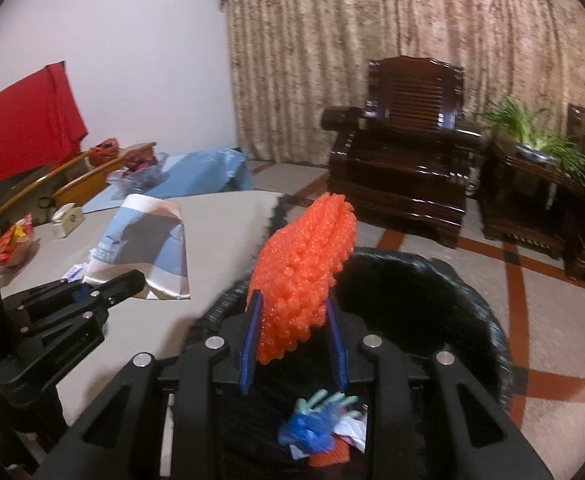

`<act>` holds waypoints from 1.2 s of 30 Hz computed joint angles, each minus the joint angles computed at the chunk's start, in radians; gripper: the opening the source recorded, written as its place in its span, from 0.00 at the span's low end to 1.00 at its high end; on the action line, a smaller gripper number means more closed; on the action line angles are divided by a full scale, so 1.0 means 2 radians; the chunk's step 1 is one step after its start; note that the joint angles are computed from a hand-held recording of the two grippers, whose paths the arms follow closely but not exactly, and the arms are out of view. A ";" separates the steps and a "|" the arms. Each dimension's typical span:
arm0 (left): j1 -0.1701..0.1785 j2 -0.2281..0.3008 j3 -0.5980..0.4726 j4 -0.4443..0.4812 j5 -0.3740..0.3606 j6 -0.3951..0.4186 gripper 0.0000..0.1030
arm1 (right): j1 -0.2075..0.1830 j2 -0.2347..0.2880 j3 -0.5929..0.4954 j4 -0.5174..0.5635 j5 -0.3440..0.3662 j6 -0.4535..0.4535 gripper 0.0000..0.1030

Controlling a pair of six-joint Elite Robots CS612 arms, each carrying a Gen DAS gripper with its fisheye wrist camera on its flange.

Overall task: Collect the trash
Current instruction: 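Carry the paper cone and orange net over the bin and open both grippers, then move back to the table and grasp the mint-green glove with the left gripper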

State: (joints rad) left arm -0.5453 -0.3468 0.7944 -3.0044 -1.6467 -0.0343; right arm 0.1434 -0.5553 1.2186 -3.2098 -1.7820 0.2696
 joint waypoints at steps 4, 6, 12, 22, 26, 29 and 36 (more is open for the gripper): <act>-0.006 0.011 -0.020 0.018 -0.015 0.010 0.05 | -0.004 -0.007 0.018 0.007 -0.014 0.012 0.29; -0.008 0.017 -0.031 0.031 -0.022 0.014 0.06 | -0.006 -0.009 0.025 0.013 -0.018 0.019 0.29; -0.014 0.036 -0.065 0.080 -0.040 0.026 0.14 | -0.010 -0.014 0.042 0.028 -0.028 0.039 0.31; -0.011 0.038 -0.067 0.087 -0.042 0.009 0.46 | -0.010 -0.017 0.053 0.032 -0.065 0.068 0.87; -0.009 0.022 -0.035 0.055 -0.021 0.006 0.65 | -0.009 -0.018 0.052 0.015 -0.067 0.080 0.94; -0.004 0.009 -0.013 0.032 -0.001 -0.006 0.73 | -0.007 -0.016 0.046 0.004 -0.063 0.072 0.94; 0.010 -0.013 0.022 -0.003 0.046 -0.032 0.82 | 0.005 0.003 0.005 -0.009 -0.036 0.037 0.94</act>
